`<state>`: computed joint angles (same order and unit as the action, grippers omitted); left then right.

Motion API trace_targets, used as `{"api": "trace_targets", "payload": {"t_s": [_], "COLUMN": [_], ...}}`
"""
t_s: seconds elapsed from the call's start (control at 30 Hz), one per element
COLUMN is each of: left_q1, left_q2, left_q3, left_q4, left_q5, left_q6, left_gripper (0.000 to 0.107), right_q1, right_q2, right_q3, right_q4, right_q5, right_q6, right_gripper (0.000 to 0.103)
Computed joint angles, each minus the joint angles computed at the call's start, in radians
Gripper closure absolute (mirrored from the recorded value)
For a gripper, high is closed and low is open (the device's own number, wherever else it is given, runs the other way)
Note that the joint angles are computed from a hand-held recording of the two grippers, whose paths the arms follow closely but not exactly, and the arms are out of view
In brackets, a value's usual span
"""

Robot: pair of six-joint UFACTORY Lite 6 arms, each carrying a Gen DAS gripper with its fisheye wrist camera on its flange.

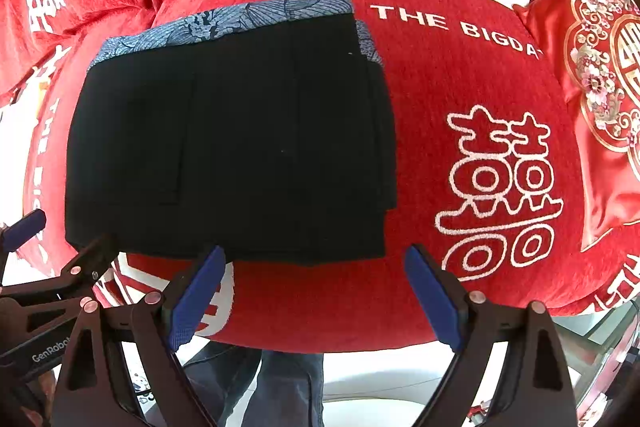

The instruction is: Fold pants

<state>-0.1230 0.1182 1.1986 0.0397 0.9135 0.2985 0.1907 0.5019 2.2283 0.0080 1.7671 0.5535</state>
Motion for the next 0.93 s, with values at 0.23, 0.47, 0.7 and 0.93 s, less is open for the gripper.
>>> {"api": "trace_targets", "payload": {"t_s": [0.23,0.47,0.7,0.93], "left_q1": [-0.003,0.0,-0.001,0.007], "left_q2": [-0.008,-0.009,-0.026,-0.035], "left_q3": [-0.012,-0.015,-0.034,-0.045], "left_q4": [0.005,-0.008,-0.014,-0.017], "left_q5": [-0.008,-0.009,-0.03,-0.033], "left_q6": [-0.012,-0.012,-0.02,-0.008], "left_gripper": [0.004,0.004,0.004,0.004], "right_q1": [-0.003,-0.006,0.001,0.006], "right_q2": [-0.01,-0.011,-0.019,-0.032], "right_q3": [-0.018,-0.027,-0.032,-0.052], "right_q4": [0.006,0.01,0.007,0.006], "right_q5": [-0.009,-0.017,-0.019,-0.024], "right_q6": [-0.008,-0.017,-0.015,-0.01], "right_gripper": [0.01,0.01,0.01,0.01]}}
